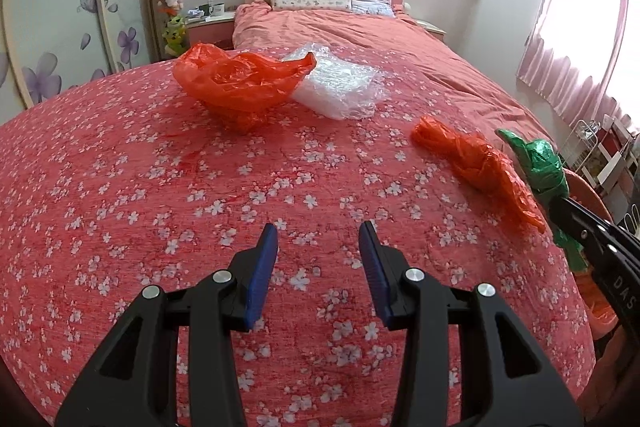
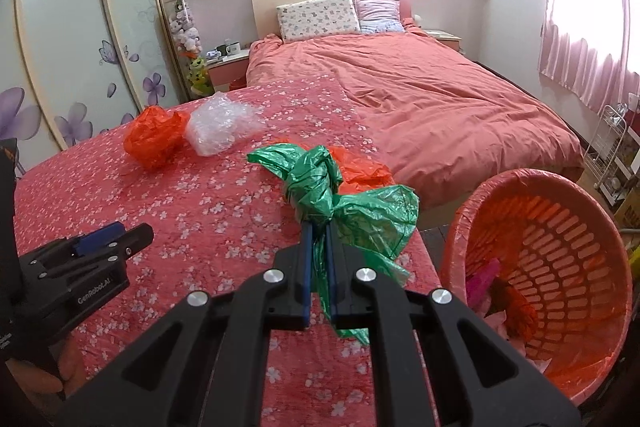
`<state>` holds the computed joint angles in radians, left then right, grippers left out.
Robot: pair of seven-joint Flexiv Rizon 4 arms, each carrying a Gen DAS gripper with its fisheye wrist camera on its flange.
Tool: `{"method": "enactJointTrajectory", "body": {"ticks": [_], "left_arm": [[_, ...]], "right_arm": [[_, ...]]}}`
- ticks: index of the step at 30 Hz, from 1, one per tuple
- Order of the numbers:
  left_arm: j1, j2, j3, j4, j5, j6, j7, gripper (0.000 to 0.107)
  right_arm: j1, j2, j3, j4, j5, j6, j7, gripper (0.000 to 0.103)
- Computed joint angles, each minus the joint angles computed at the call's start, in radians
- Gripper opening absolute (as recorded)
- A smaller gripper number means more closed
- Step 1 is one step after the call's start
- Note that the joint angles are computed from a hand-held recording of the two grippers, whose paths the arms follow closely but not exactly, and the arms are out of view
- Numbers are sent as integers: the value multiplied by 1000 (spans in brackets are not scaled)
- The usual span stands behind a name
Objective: Collect trash
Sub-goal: 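Grasp the red-orange plastic bag with the left tool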
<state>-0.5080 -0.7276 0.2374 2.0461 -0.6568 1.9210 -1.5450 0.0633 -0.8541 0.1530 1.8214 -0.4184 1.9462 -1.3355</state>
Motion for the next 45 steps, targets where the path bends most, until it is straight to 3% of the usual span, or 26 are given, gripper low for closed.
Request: {"method": "enactJointTrajectory", "body": {"ticks": [12, 17, 19, 21, 26, 30, 33, 37, 41, 43, 45], "left_arm": [[33, 9, -3, -3, 2, 13, -14, 43], [-10, -22, 99, -82, -82, -19, 15, 43], [-16, -43, 140, -129, -105, -48, 25, 46], [-24, -68, 182, -173, -115, -84, 20, 59], [-3, -123, 248, -270, -87, -219, -32, 60], [64, -134, 204, -309, -38, -293, -50, 60], [74, -149, 213, -325, -1, -349, -75, 60], [114, -129, 160, -301, 46, -329, -95, 51], [126, -114, 139, -278, 108, -296, -114, 28], [114, -104, 152, -262, 129, -290, -143, 24], [148, -76, 112, -237, 156, -271, -152, 22]], "right_arm": [[44, 3, -34, 6, 27, 23, -20, 8], [60, -2, -43, -8, 39, 17, -25, 8], [56, -6, -37, -16, 36, 12, -26, 8], [56, -9, -34, -22, 34, 11, -27, 8], [51, -21, -20, -42, 24, -2, -24, 8], [47, -29, -11, -52, 15, -12, -24, 8], [40, -34, -4, -56, 8, -17, -25, 8], [34, -36, 1, -55, 7, -23, -22, 8], [40, -27, -5, -43, 13, -19, -25, 8], [44, -19, -11, -32, 18, -13, -28, 8], [46, -10, -15, -21, 24, -5, -30, 8]]}}
